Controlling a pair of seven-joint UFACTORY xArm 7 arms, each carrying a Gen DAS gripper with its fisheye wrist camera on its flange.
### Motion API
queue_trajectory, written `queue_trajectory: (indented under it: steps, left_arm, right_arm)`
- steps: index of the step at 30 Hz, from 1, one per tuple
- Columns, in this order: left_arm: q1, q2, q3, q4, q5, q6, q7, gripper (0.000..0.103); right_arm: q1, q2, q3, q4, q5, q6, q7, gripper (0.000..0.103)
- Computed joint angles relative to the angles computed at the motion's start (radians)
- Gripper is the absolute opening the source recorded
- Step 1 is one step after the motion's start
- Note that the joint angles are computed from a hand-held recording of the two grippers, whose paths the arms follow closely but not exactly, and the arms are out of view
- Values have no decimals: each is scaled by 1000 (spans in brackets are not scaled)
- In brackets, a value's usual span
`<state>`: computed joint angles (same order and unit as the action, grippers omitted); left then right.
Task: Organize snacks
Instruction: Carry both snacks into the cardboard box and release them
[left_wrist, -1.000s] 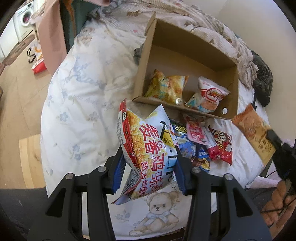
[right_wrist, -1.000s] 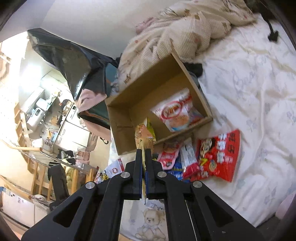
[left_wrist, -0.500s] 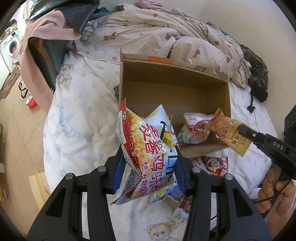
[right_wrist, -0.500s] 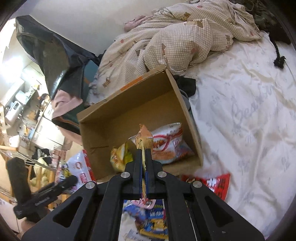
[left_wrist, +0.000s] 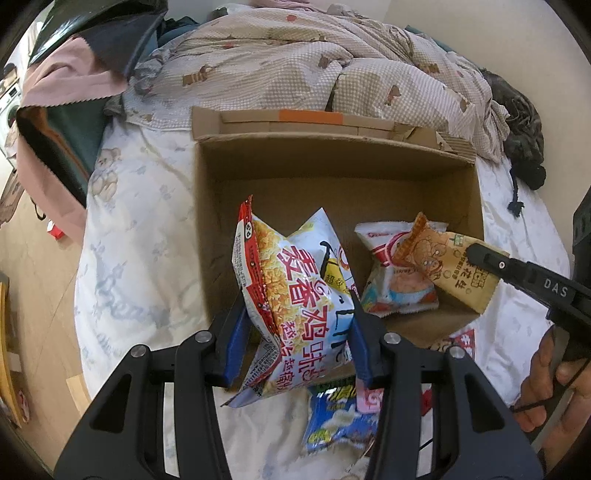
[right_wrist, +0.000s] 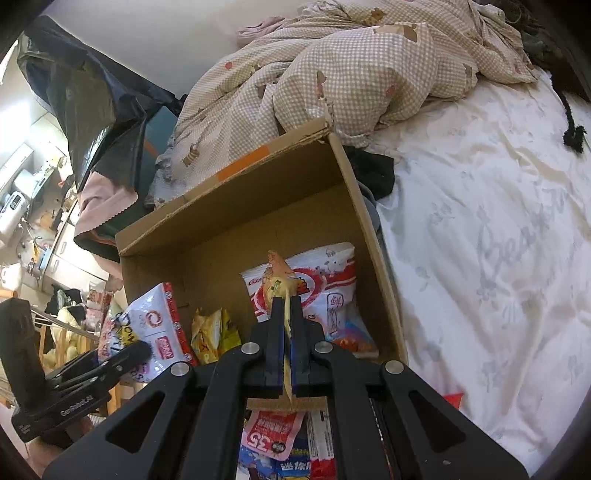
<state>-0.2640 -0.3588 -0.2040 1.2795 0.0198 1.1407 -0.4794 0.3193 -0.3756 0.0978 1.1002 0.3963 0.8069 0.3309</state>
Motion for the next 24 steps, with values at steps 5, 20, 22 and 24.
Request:
queue_trajectory:
  steps: [5, 20, 22, 24]
  left_arm:
    - [1, 52, -16, 21, 49, -61, -2, 43]
    - [0, 72, -11, -23, 123, -192, 15, 44]
    - [3, 76, -7, -20, 116, -204, 1, 44]
    - [5, 82, -10, -16, 125, -206, -9, 46]
  right_arm:
    - [-2, 32, 1, 27, -9, -8, -11, 2]
    - [0, 158, 25, 107, -18, -47, -54, 2]
    - [7, 156, 16, 94, 26, -86, -70, 2]
    - [19, 150, 1, 81, 93, -124, -109, 2]
